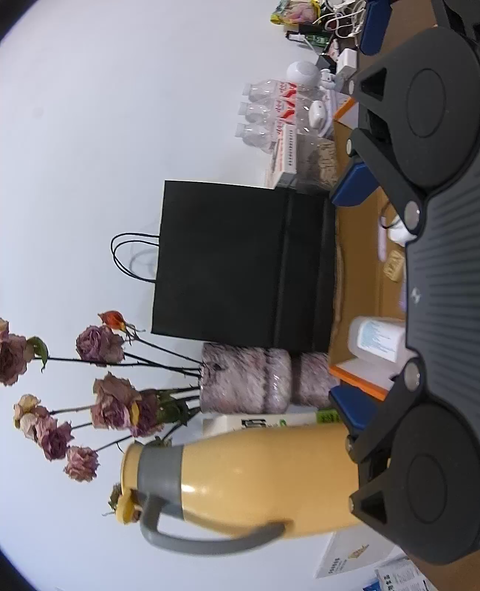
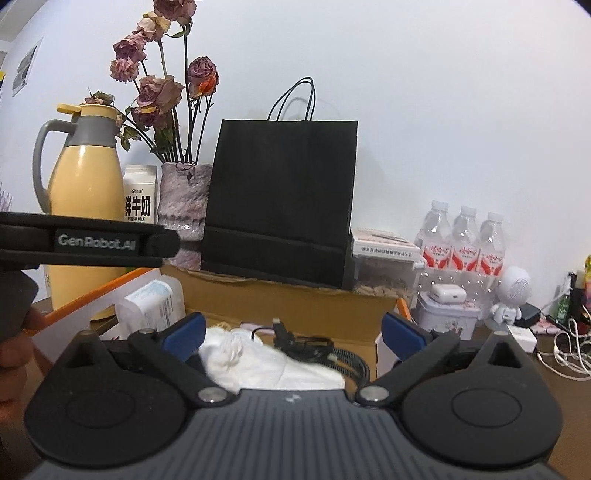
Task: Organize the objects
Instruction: 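Open both tools to drop the tin lid and cable into the box, then lift both tools out of the box and back over the table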
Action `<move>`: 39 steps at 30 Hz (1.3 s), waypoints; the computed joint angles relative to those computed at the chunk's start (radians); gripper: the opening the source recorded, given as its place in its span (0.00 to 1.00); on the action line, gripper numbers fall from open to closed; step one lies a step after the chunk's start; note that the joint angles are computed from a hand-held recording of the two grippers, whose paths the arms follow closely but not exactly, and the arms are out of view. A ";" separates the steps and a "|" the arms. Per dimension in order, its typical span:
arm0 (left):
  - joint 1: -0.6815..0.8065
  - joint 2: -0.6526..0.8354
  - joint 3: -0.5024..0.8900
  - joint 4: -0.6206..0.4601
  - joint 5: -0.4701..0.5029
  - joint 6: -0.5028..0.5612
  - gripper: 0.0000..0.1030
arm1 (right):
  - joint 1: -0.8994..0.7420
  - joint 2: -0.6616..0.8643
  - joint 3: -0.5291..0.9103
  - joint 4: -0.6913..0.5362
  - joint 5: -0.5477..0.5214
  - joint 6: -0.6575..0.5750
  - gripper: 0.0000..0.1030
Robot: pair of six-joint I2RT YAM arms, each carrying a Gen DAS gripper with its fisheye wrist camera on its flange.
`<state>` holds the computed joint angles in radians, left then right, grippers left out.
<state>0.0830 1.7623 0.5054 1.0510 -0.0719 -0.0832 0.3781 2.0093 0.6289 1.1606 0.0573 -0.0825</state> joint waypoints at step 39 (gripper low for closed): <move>0.133 -0.231 -0.351 -0.283 0.140 0.159 0.96 | 0.131 -0.132 -0.333 -0.051 0.157 0.123 1.00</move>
